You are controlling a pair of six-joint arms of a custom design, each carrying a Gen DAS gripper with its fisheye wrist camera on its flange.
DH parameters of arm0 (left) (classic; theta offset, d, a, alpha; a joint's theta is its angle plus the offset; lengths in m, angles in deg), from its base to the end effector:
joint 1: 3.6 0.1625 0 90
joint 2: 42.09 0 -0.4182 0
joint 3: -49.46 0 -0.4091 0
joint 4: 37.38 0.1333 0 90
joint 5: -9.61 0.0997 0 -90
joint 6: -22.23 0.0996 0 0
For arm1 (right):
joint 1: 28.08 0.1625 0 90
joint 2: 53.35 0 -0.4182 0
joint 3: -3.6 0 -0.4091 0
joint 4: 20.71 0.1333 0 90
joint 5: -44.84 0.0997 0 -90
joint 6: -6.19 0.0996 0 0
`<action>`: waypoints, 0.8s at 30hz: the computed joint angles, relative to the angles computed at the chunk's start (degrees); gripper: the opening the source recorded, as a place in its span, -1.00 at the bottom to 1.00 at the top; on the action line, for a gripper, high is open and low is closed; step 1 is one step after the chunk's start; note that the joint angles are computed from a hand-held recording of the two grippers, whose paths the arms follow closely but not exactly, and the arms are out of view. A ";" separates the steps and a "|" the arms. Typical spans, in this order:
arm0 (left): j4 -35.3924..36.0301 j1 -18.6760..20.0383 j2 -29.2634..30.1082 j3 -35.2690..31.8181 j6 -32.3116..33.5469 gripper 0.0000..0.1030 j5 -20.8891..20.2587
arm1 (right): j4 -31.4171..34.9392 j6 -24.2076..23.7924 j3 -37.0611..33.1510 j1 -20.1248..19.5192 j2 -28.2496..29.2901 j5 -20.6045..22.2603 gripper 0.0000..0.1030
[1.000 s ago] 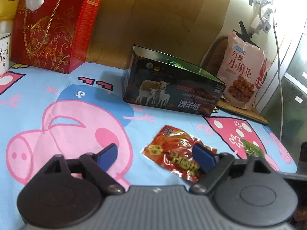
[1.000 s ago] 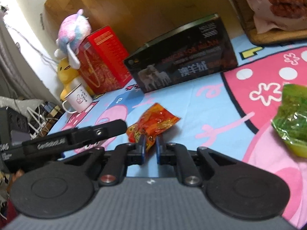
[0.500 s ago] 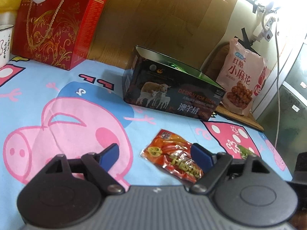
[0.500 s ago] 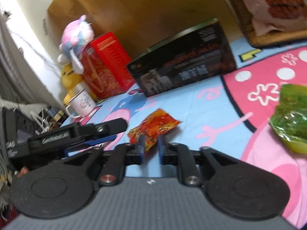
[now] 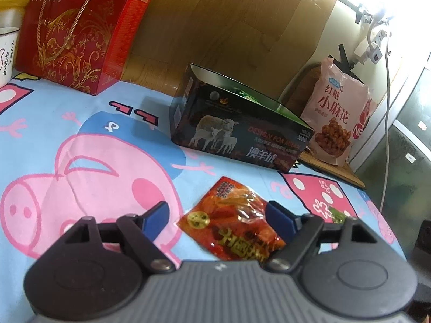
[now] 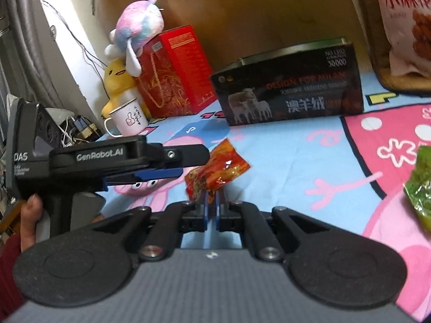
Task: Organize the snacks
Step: 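Close the right tool on the red spicy snack bag, then lift the red bag over the black tin and open the right tool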
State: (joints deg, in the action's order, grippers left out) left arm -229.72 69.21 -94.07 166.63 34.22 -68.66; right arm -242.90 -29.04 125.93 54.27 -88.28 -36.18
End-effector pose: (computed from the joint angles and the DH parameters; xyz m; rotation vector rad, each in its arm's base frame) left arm -0.0211 -0.5876 0.1031 0.6154 2.7500 -0.9586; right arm 0.0808 -0.5168 -0.0063 0.7476 -2.6697 1.1424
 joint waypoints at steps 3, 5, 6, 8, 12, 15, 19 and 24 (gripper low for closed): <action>1.05 0.78 -0.39 -0.51 -1.44 0.54 -1.62 | 0.16 -0.42 0.32 -0.60 -0.24 1.87 -0.85; 1.82 1.55 -0.64 -1.00 -2.83 0.54 -3.16 | -0.06 -0.91 0.56 -0.87 -0.24 2.74 -0.85; 2.10 1.90 -0.72 -1.24 -3.39 0.54 -3.79 | -0.22 -0.98 0.58 -0.92 -0.19 2.90 -0.85; 2.39 2.38 -0.82 -1.52 -4.27 0.53 -4.85 | -0.56 -0.89 0.62 -1.09 -0.10 3.35 -0.85; 2.27 3.06 -0.88 -1.64 -4.36 0.53 -7.58 | -0.94 -0.85 1.05 -1.74 -0.27 4.97 -0.85; 6.61 4.44 -1.29 -2.59 -3.27 0.62 -13.86 | -1.18 -2.02 1.43 -2.08 -0.33 6.00 -0.85; 7.27 3.84 -1.14 -2.44 -2.11 0.77 -12.80 | -3.69 -3.41 1.65 -2.10 0.48 6.58 -0.86; 7.30 4.00 -1.09 -2.61 -2.79 0.83 -12.45 | -4.45 1.74 1.21 -2.91 0.19 7.24 -0.83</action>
